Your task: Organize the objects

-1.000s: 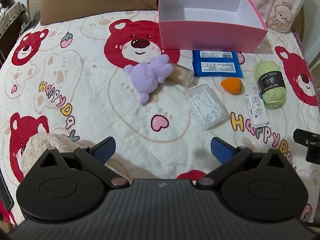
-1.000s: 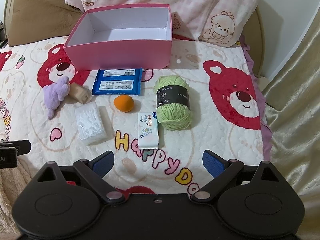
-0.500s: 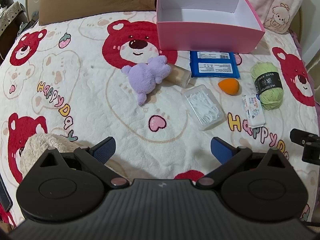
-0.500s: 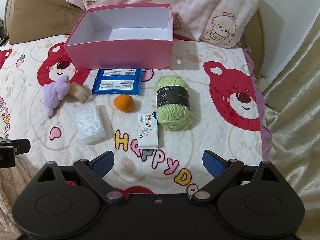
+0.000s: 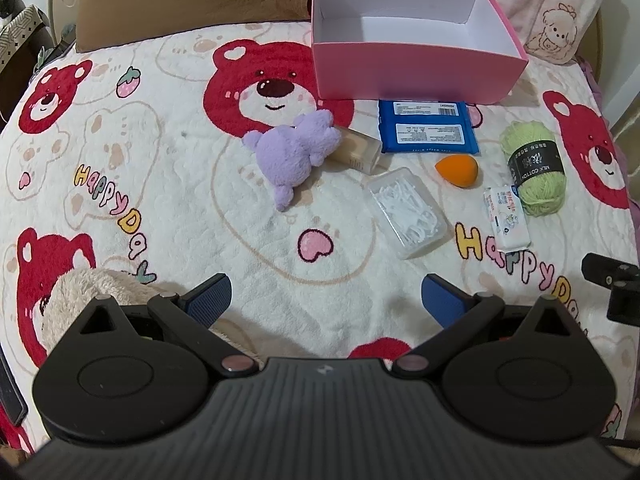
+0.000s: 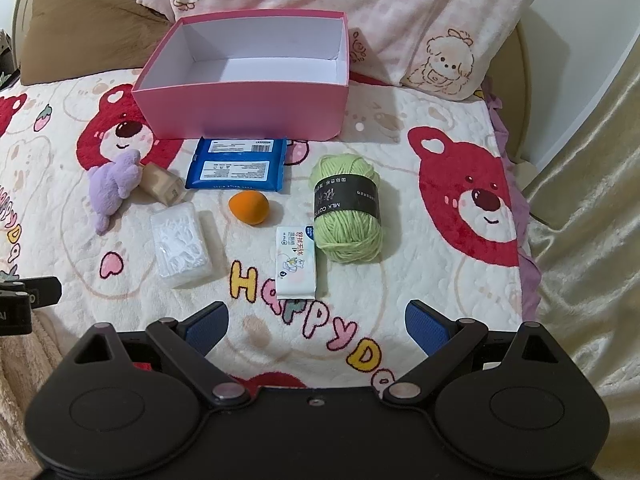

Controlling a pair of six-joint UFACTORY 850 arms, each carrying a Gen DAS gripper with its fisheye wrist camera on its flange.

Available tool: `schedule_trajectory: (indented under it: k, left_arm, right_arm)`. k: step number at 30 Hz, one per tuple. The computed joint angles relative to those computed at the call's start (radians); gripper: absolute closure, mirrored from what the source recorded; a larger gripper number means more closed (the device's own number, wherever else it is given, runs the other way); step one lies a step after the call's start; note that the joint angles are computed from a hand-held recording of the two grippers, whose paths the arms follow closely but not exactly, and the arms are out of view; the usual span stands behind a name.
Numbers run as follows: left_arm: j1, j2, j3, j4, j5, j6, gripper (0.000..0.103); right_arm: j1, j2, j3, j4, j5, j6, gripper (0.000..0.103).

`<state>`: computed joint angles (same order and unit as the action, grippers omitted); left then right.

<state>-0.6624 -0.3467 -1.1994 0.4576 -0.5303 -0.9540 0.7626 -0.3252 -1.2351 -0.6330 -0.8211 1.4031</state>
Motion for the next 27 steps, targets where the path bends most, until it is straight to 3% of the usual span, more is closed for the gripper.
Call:
schedule_trajectory:
  k: [5, 10, 13, 17, 25, 27]
  left_arm:
    - [0.030, 0.009, -0.004, -0.074, 0.046, 0.080, 0.000]
    - [0.055, -0.023, -0.050, -0.091, 0.089, 0.114, 0.001]
    - [0.062, -0.061, -0.090, -0.089, 0.090, 0.122, 0.002]
    - [0.084, -0.117, -0.135, -0.180, 0.116, 0.221, 0.002]
    - [0.119, -0.225, -0.208, -0.484, 0.172, 0.506, 0.003]
    - [0.129, -0.256, -0.228, -0.633, 0.167, 0.636, 0.003]
  right_arm:
    - [0.003, 0.052, 0.056, -0.133, 0.088, 0.046, 0.006]
    - [0.012, 0.112, 0.146, -0.501, 0.172, 0.279, 0.006]
    - [-0.013, 0.092, 0.132, -0.505, 0.197, 0.241, 0.006]
    - [-0.077, 0.075, 0.137, -0.412, 0.336, 0.167, 0.006]
    - [-0.109, 0.004, 0.132, -0.423, 0.504, 0.179, 0.006]
    - [-0.107, -0.027, 0.117, -0.424, 0.535, 0.151, 0.006]
